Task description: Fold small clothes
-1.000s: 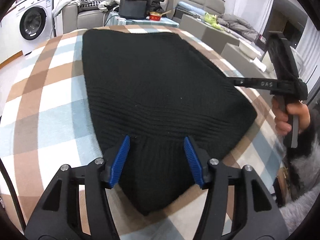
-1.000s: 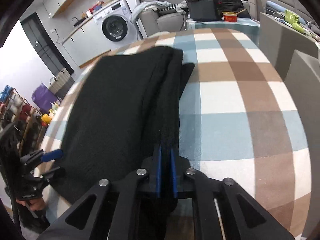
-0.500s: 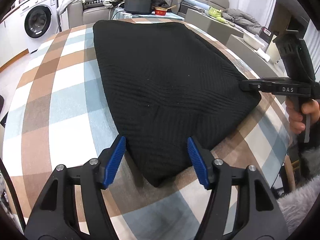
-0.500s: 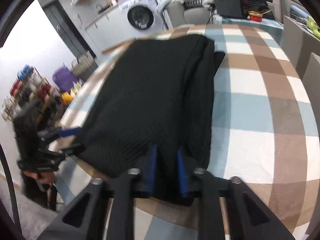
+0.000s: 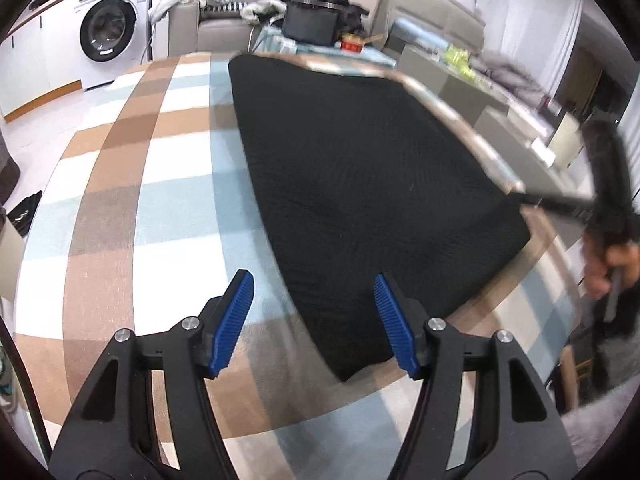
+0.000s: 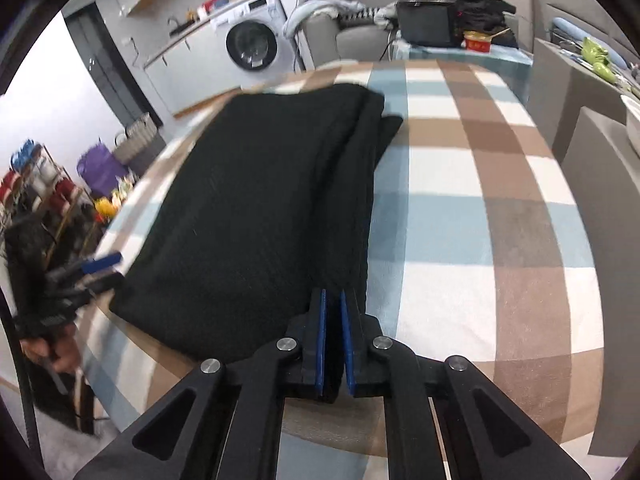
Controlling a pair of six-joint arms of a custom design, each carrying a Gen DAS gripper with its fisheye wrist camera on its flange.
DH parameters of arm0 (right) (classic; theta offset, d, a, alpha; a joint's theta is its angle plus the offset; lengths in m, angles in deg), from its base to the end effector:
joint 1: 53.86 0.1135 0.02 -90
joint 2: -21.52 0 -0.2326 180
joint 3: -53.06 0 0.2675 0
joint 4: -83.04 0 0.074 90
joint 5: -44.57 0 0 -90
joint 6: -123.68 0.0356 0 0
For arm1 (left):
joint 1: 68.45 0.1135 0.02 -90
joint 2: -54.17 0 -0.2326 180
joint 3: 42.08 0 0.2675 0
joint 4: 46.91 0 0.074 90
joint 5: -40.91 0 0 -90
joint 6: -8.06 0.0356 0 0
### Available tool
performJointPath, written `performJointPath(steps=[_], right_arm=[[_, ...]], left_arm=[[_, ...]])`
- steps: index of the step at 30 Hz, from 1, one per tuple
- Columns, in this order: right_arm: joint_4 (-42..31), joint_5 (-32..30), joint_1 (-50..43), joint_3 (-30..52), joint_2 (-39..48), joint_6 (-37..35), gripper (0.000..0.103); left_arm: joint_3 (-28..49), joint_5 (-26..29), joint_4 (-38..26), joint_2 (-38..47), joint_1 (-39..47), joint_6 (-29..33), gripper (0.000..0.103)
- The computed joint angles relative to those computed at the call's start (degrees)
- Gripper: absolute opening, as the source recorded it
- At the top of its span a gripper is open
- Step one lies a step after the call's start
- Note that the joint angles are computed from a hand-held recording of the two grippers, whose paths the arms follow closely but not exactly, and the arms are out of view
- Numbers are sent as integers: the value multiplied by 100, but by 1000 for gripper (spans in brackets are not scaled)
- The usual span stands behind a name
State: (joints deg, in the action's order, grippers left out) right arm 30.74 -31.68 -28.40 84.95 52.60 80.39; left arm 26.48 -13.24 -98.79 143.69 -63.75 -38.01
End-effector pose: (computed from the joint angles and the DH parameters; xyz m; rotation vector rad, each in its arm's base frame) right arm 0.1444 0.0594 0.1524 0.5532 2.3890 0.2653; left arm 0.2989 0.0037 0.1521 0.9753 2.3652 -0.5945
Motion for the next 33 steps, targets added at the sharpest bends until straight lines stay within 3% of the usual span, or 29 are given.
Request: performJointPath(steps=[6, 8, 17, 18, 22, 25, 27, 28, 29, 30, 33], right_arm=[[-122, 100, 47, 23, -519, -117, 27], [88, -59, -1, -14, -505, -186, 28], [1391, -539, 43, -117, 974, -169, 25], [1412, -497, 105, -140, 964, -138, 20], [1014, -522, 124, -145, 756, 78, 20], [629, -357, 257, -296, 122, 226, 27], [403, -218, 275, -406, -362, 374, 55], [368, -156, 191, -382, -337, 399, 60], [347, -85, 113, -363, -290, 451, 60], [456, -170, -23, -393, -254, 432, 60], [981, -462, -299, -422, 122, 262, 60]], left_arm=[[-198, -198, -33, -98, 22, 298, 59], [-139, -105, -81, -71, 85, 269, 59], [208, -74, 218, 410, -204, -561, 58], [273, -89, 182, 472, -251, -597, 58], [353, -116, 269, 565, -358, -712, 58], [435, -97, 262, 654, -368, -732, 58], [539, -9, 223, 769, -369, -773, 58], [585, 22, 191, 811, -374, -785, 58], [653, 65, 147, 873, -390, -796, 55], [708, 101, 132, 933, -411, -809, 44], [774, 17, 281, 1013, -533, -966, 34]])
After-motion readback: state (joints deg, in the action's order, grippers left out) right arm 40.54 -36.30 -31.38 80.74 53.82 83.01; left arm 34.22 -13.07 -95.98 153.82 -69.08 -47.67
